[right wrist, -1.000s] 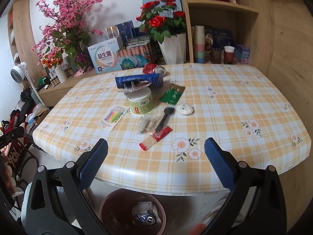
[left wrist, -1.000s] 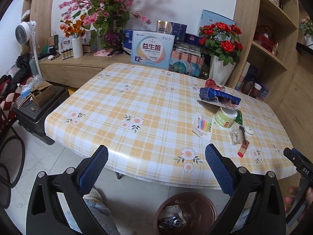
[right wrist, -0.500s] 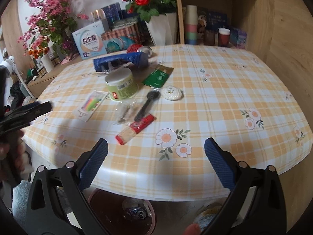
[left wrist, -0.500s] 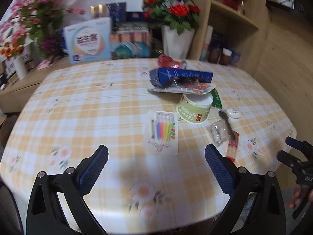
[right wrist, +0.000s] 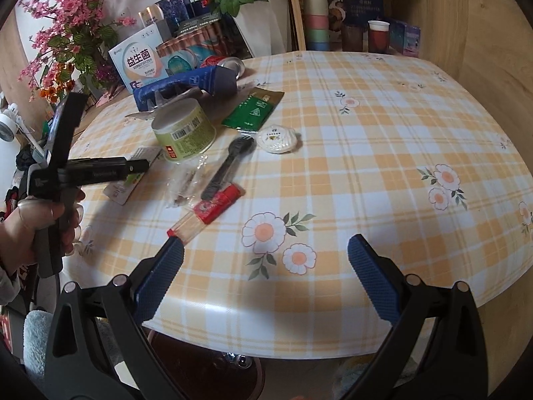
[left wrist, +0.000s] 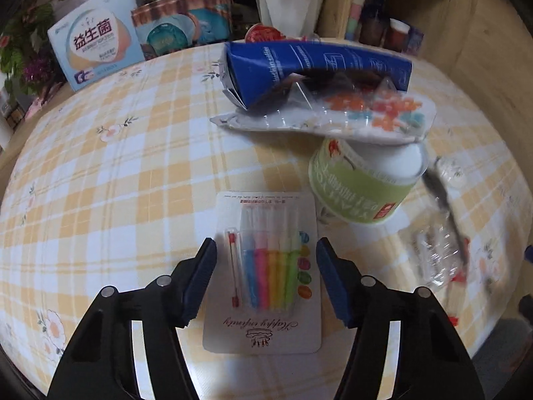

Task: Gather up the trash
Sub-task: 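Grasp the rainbow candle card with the left tool while the right tool grasps the clear wrapper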

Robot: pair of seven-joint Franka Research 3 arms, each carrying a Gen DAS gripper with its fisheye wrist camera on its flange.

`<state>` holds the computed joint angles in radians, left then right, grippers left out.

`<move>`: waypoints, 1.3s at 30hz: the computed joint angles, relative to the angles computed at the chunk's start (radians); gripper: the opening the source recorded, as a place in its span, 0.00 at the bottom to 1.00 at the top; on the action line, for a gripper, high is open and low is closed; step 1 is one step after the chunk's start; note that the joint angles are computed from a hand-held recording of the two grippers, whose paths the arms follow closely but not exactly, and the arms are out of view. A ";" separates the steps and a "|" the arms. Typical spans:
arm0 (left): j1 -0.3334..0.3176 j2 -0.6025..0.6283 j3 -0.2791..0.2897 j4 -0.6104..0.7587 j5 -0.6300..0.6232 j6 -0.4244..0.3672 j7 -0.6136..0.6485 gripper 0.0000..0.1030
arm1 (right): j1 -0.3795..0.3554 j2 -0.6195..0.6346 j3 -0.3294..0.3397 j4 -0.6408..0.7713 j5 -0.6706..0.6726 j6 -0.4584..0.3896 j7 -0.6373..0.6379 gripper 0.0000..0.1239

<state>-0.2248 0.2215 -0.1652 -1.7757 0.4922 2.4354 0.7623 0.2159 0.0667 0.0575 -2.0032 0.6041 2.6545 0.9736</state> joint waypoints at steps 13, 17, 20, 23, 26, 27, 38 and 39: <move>0.013 -0.147 -0.005 -0.160 0.058 0.090 -0.111 0.33 | -0.012 0.138 0.034 0.199 0.093 -0.146 -0.060 0.52; 0.032 -0.219 -0.013 -0.242 0.040 0.129 -0.160 0.33 | 0.020 0.178 0.060 0.256 0.052 -0.152 -0.094 0.48; 0.047 -0.299 -0.023 -0.325 0.039 0.160 -0.238 0.33 | 0.057 0.222 0.063 0.305 -0.012 -0.134 -0.063 0.45; 0.063 -0.386 -0.040 -0.407 0.039 0.183 -0.315 0.33 | 0.102 0.283 0.040 0.373 -0.135 -0.135 0.050 0.45; 0.076 -0.461 -0.057 -0.469 0.039 0.186 -0.359 0.33 | 0.134 0.337 0.016 0.442 -0.260 -0.182 0.165 0.43; 0.080 -0.480 -0.061 -0.483 0.038 0.186 -0.368 0.33 | 0.136 0.345 0.019 0.454 -0.283 -0.199 0.173 0.39; 0.120 -0.585 -0.094 -0.525 0.065 0.174 -0.397 0.33 | 0.080 0.283 0.082 0.414 -0.173 -0.186 0.079 0.24; 0.122 -0.592 -0.099 -0.524 0.069 0.169 -0.399 0.33 | 0.078 0.276 0.084 0.408 -0.158 -0.184 0.070 0.24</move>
<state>-0.1031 -0.3704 -0.2640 -2.2995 0.5614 2.6044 0.3631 0.2937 0.3429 0.1415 -1.5949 0.4457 2.4709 1.0434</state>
